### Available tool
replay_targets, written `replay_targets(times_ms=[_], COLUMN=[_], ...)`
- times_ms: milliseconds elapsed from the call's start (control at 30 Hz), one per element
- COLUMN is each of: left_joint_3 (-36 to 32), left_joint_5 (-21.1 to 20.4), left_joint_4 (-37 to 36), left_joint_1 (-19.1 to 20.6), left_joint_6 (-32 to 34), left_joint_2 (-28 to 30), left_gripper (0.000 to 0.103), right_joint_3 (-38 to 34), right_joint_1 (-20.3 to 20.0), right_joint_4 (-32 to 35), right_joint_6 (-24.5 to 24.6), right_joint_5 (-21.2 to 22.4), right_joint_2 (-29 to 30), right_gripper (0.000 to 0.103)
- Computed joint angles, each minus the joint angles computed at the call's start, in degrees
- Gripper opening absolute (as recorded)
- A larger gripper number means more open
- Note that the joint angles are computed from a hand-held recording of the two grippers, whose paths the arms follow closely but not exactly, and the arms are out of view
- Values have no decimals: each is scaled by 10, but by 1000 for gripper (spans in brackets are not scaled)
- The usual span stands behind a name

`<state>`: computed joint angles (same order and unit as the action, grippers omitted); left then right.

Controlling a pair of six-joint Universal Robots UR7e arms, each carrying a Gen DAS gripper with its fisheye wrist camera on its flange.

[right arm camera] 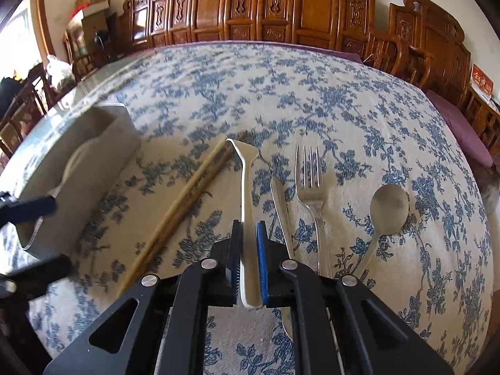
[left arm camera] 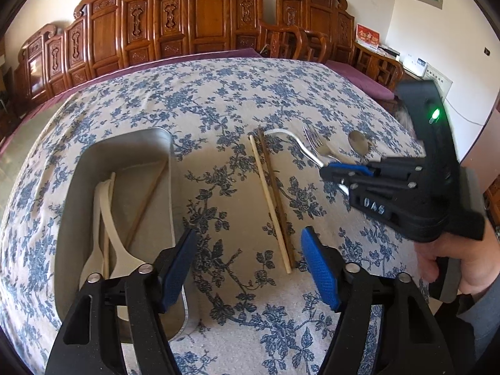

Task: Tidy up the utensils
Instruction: 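Grasp a wooden chopstick with the left gripper while the right gripper grasps the white plastic spatula, then carry the chopstick to the grey tray with the left gripper while the right gripper holds the spatula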

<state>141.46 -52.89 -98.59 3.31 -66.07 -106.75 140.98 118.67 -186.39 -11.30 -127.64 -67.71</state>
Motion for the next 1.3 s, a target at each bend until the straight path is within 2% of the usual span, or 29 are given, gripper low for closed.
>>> replay_targets(times_ms=[367, 467, 800, 933, 1200, 1300], left_joint_3=[18, 20, 22, 21, 21, 19], left_joint_5=[-44, -51, -47, -44, -50, -39], left_joint_4=[-88, -92, -81, -80, -84, -81], left_joint_1=[22, 30, 36, 39, 44, 39], left_joint_6=[52, 49, 35, 34, 41, 42], left_joint_2=[56, 66, 72, 72, 78, 92], left_gripper=[29, 25, 23, 3, 4, 4], right_joint_3=[11, 11, 15, 16, 16, 16], right_joint_1=[-10, -10, -8, -9, -5, -4], right_joint_4=[-3, -4, -5, -4, -3, -4], right_joint_6=[8, 6, 5, 6, 3, 3], right_joint_5=[21, 25, 26, 26, 25, 24], right_joint_2=[-30, -31, -37, -40, -38, -37], right_gripper=[11, 11, 11, 11, 11, 11])
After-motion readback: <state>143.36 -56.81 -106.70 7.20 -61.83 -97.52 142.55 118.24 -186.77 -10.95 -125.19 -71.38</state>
